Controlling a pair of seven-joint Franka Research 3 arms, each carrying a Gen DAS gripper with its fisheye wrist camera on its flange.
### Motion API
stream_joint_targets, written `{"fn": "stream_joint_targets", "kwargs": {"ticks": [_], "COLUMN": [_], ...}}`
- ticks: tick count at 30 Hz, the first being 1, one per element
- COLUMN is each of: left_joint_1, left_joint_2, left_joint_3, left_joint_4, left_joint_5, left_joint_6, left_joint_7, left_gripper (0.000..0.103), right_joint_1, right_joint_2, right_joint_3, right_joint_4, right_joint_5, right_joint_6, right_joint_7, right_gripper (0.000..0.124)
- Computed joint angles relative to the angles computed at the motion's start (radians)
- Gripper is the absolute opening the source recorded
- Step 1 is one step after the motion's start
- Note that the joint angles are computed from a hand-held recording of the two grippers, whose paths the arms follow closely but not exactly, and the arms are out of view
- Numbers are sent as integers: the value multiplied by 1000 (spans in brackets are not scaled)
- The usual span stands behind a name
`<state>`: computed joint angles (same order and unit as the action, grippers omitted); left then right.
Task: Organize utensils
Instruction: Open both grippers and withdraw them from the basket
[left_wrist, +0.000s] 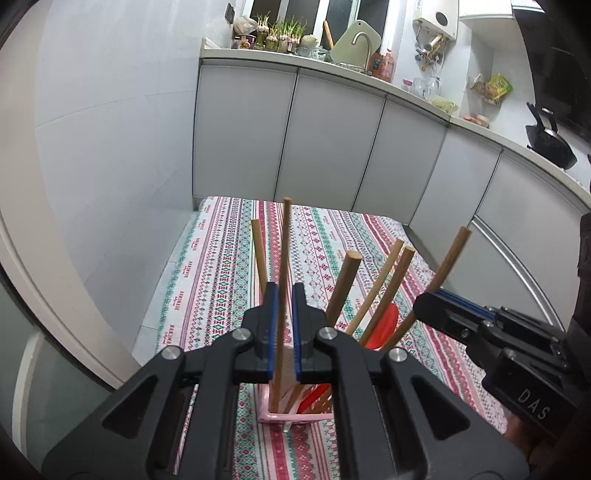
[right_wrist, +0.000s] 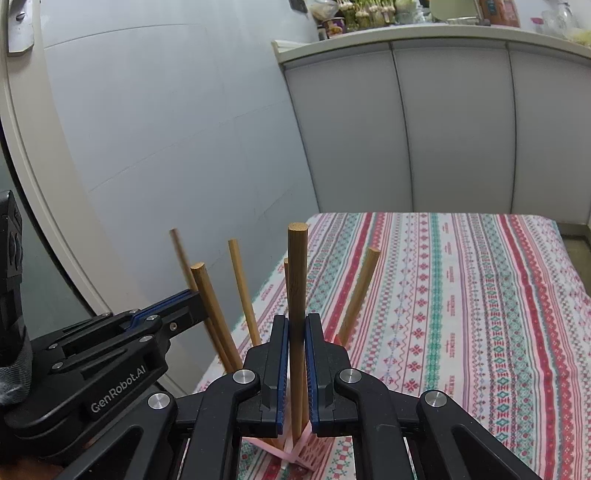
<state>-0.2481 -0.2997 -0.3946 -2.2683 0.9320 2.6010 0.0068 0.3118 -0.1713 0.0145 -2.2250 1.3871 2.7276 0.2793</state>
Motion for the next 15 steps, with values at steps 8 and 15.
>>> {"fn": "stream_joint_targets", "kwargs": {"ticks": [8, 15], "left_joint_1": [10, -4], "left_joint_2": [-25, -59], "left_joint_3": [0, -1], "left_joint_4": [-13, -31], "left_joint_5": [9, -83], "left_joint_6": [29, -12], "left_joint_7": [-41, -8], "left_gripper": [37, 50], "right_joint_1": [-16, -42], "right_joint_2": [-13, -44], "right_joint_3": [-15, -30], "right_joint_4": [0, -18], "right_joint_5": [-4, -80], "right_joint_6": [-39, -50], "right_joint_7": [28, 111], "right_gripper": [27, 34]}}
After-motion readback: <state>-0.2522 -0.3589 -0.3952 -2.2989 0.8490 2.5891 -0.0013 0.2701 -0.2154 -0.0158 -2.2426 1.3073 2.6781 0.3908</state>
